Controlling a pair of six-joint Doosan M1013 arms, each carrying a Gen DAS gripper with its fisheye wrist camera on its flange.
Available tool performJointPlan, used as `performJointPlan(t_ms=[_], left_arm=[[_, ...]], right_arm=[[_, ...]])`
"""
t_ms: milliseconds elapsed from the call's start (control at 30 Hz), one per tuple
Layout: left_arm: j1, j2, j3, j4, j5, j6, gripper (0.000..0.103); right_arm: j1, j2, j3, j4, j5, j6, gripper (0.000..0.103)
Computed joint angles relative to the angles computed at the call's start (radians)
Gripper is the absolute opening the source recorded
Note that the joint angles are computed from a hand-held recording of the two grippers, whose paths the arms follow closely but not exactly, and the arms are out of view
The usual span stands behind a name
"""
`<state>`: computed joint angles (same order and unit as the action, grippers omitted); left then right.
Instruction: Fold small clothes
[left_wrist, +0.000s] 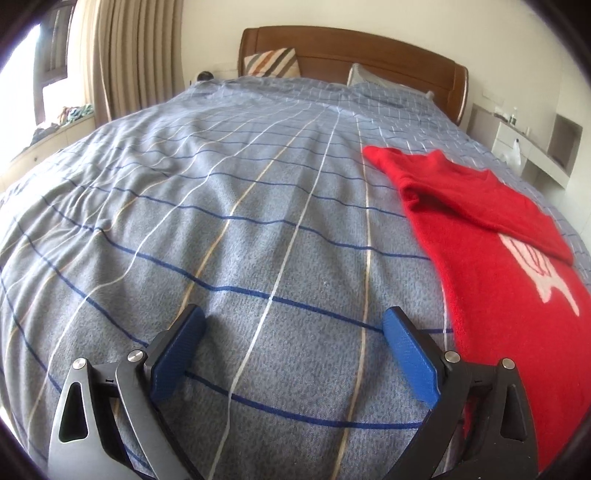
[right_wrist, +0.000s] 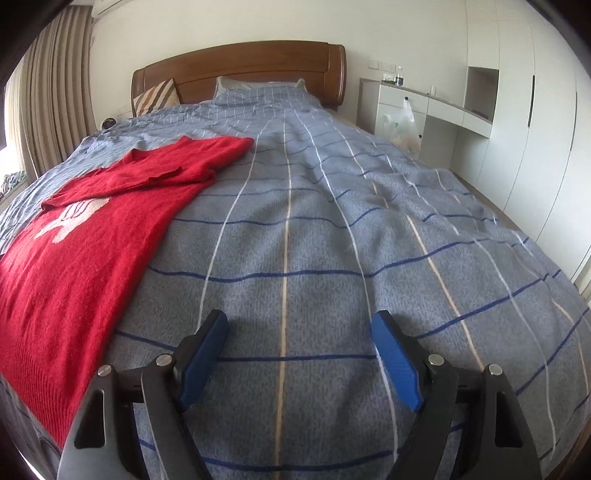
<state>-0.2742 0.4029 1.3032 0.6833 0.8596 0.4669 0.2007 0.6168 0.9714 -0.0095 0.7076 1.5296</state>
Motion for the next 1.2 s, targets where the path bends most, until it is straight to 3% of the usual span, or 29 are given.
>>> performJointPlan(t_ms=[167, 967, 1100, 1133, 1200], left_arm=[[0.01, -0.012, 0.021, -0.02, -0.048, -0.001, 0.101], [0.007, -0.009, 0.017, -0.02, -0.035, 0.003, 0.102], [0.016, 0.002, -0.038, -0.122, 0.054, 0.081, 0.101], [0.019, -0.009, -0.037, -0.158, 0.05, 0.085, 0.101], [0.023, -0.059, 0.011, -0.236, -0.047, 0.097, 0.101]], right_arm=[[0.001, 0.004, 0.006, -0.012, -0.023, 0.017, 0.086], [0.004, -0.001, 0.02, -0.025, -0.044, 0.026, 0.088], [-0.003, 0.003, -0.003, 0.017, 0.003, -0.011, 0.088], [-0.007, 0.002, -0.018, 0.042, 0.037, -0.032, 0.088], [-0.017, -0.016, -0.021, 0.104, 0.075, -0.079, 0.088]])
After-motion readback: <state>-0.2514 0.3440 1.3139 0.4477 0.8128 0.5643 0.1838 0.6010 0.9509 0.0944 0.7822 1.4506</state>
